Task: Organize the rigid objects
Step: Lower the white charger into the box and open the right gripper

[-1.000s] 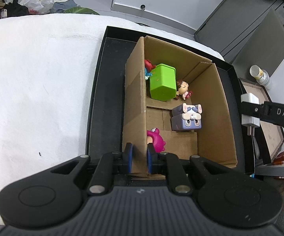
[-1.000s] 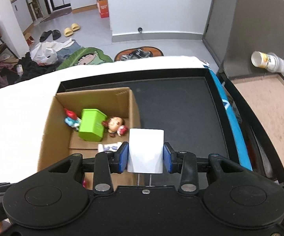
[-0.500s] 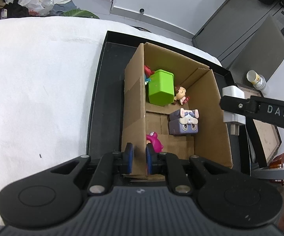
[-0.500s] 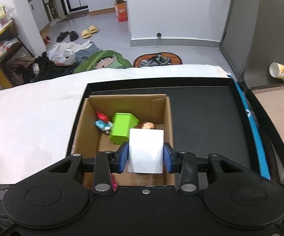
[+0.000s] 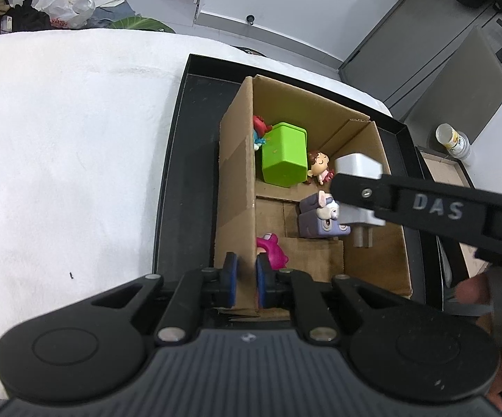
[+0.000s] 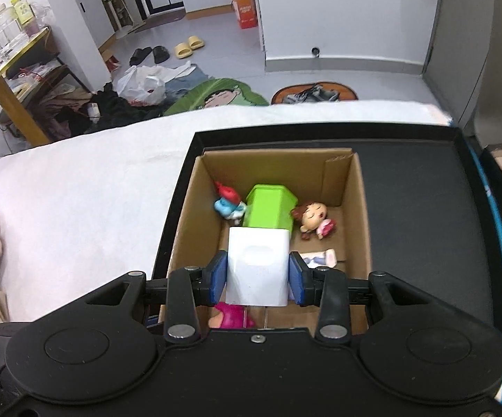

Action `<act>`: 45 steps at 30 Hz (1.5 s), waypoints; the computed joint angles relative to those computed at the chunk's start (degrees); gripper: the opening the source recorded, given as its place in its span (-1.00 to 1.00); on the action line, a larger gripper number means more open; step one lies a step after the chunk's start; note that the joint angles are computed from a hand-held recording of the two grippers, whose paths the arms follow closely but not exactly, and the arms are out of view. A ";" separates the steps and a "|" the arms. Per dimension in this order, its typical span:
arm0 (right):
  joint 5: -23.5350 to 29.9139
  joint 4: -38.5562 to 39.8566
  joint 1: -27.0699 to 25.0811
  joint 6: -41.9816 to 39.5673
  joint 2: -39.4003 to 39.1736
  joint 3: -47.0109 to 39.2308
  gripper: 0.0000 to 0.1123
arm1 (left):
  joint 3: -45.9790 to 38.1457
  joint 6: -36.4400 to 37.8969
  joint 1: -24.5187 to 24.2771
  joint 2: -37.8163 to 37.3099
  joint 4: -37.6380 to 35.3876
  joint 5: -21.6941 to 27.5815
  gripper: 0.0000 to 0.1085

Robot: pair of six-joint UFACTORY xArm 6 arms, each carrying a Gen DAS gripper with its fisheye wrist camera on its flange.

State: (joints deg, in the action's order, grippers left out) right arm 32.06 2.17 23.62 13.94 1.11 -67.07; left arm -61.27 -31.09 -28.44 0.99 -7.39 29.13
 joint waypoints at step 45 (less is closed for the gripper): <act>0.62 5.24 -1.90 -1.37 -2.35 3.92 -0.29 | -1.58 -0.49 -0.02 1.79 0.86 1.36 -0.75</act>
State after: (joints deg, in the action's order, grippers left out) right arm 32.69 7.41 21.72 12.58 -1.24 -63.14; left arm -62.85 -31.59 -28.46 2.78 -6.53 30.50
